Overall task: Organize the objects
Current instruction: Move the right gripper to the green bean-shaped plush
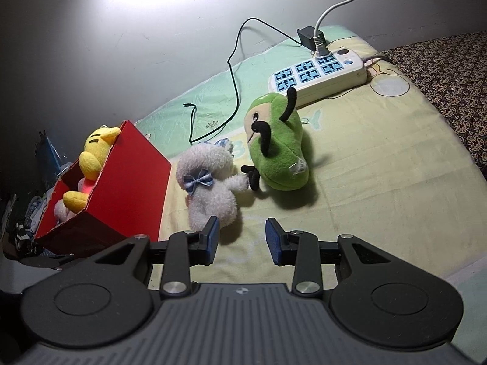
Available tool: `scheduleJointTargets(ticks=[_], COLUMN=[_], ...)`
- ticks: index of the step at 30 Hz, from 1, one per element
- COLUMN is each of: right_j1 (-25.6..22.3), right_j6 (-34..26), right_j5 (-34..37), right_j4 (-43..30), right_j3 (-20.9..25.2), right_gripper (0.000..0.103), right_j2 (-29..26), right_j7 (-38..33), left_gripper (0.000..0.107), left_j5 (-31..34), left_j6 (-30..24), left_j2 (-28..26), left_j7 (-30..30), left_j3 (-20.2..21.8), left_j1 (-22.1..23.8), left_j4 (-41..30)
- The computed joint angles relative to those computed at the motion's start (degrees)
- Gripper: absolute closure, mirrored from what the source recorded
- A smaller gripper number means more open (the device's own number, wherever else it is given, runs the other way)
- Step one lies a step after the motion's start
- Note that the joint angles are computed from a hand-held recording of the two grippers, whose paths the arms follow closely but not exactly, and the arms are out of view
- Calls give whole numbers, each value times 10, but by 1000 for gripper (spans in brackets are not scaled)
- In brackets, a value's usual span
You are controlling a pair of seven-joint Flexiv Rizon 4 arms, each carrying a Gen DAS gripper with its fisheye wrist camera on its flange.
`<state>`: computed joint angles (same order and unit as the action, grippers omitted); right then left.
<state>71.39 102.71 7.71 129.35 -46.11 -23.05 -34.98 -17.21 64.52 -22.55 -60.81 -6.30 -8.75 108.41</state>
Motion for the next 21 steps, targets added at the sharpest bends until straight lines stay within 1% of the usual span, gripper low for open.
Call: scheduleJointTargets(ticks=[2,5,7,9,10,12,13,14,17,19,21], right_j1=[-20,-66,-98,-138,-167,-241,-267,-285,-313,-355,-405], right_j6=[7,15,19,28,33,43,45,43,26,16,12], right_j5=[4,10,10,8,6,-1,-4,-7,-19,-35,-51], right_j4=[3,0,-6,-16,-24,-45,-54,-64,-90,-109,-129], right_j3=[15,57,85,120,148,220,245,260,277,311,356], right_gripper=[66,66,66,66,63,53,45,39,38,38,38], right_j2=[3,8,8,6,5,1,-2,-6,-19,-29,-39], right_j7=[1,-1,-4,-13,-18,-27,-32,-38,-53,-55,-54], left_gripper=[5,5,5,5,5,5,5,5,6,6,6], left_j5=[-24,-70,-92,-86,-82,-83,-80,-77,-80,-78,-57], left_j6=[-12,-20,-23,-41,-51,-61,-58,-54,-54,-39,-26], left_j2=[-7,-17,-23,-33,-37,-44,-46,-49,-56,-59,-66], left_j7=[12,27,27,8,4,12,10,8,5,5,-9], left_j3=[-15,-36,-41,-31,-29,-32,-30,-28,-30,-30,-19], left_j1=[10,21,22,13,11,11,8,5,7,4,-7], left_j4=[-3,-5,-9,-24,-31,-37,-38,-39,-46,-51,-66])
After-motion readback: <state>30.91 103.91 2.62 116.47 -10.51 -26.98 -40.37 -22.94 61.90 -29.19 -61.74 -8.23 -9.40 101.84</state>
